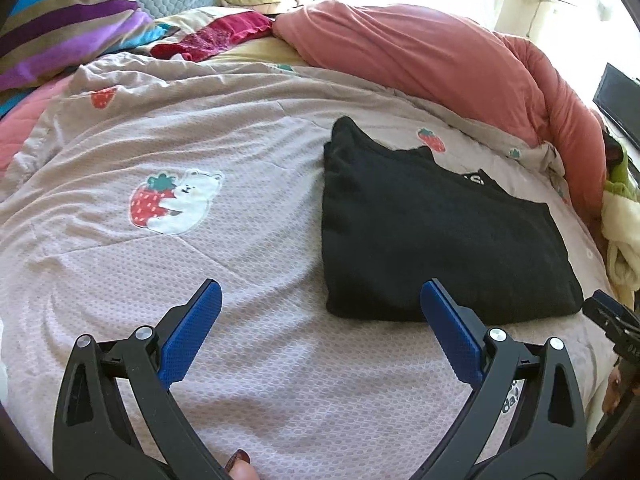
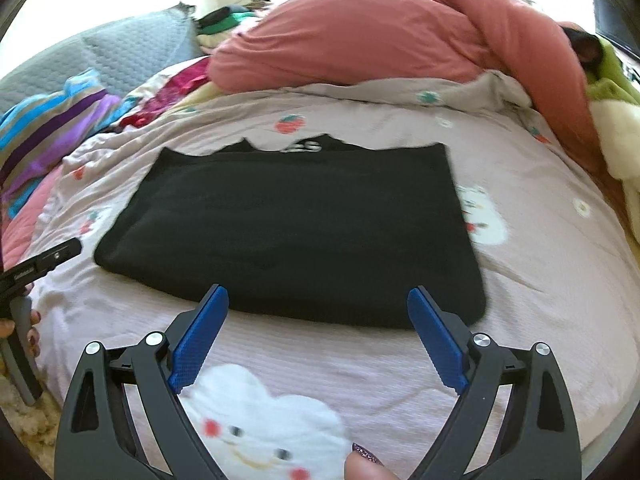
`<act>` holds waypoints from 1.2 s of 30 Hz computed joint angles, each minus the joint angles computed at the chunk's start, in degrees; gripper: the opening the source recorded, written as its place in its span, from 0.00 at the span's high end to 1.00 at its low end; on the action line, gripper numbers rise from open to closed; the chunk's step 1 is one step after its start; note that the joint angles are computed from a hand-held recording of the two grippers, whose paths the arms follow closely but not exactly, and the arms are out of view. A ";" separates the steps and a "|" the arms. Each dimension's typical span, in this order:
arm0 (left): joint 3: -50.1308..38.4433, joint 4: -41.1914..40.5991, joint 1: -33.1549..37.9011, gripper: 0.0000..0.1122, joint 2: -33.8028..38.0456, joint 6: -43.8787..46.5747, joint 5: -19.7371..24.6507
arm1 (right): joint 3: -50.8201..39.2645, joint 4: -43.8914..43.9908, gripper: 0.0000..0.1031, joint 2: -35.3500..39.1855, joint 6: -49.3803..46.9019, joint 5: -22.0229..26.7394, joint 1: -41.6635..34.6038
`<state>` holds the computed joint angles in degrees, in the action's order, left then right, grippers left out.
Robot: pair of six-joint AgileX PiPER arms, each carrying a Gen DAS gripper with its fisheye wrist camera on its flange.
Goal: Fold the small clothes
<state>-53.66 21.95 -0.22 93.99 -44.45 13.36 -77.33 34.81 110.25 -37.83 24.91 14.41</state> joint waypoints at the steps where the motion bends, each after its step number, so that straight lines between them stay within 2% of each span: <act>1: 0.07 0.69 0.19 0.17 -0.12 -0.75 0.02 | -0.45 0.18 0.12 0.16 -0.24 0.21 1.05; 10: 0.75 7.99 1.06 0.17 -1.27 -7.73 0.53 | -3.48 0.64 0.12 1.32 -1.24 0.87 7.41; 13: 1.04 8.22 1.64 0.17 -1.74 -8.08 0.49 | -4.51 0.80 0.08 1.65 -1.62 0.94 9.20; 19: 1.00 6.48 3.22 0.17 -2.62 -6.51 0.46 | -5.98 0.60 0.08 2.38 -2.89 0.83 12.51; 25: -1.05 5.84 4.11 0.17 -2.25 -5.41 2.45 | -7.04 -1.26 0.07 3.44 -2.79 -0.24 15.25; 36: -10.70 -2.79 5.88 0.17 3.15 5.76 8.21 | -8.76 -5.33 0.07 6.18 -1.48 -1.46 18.58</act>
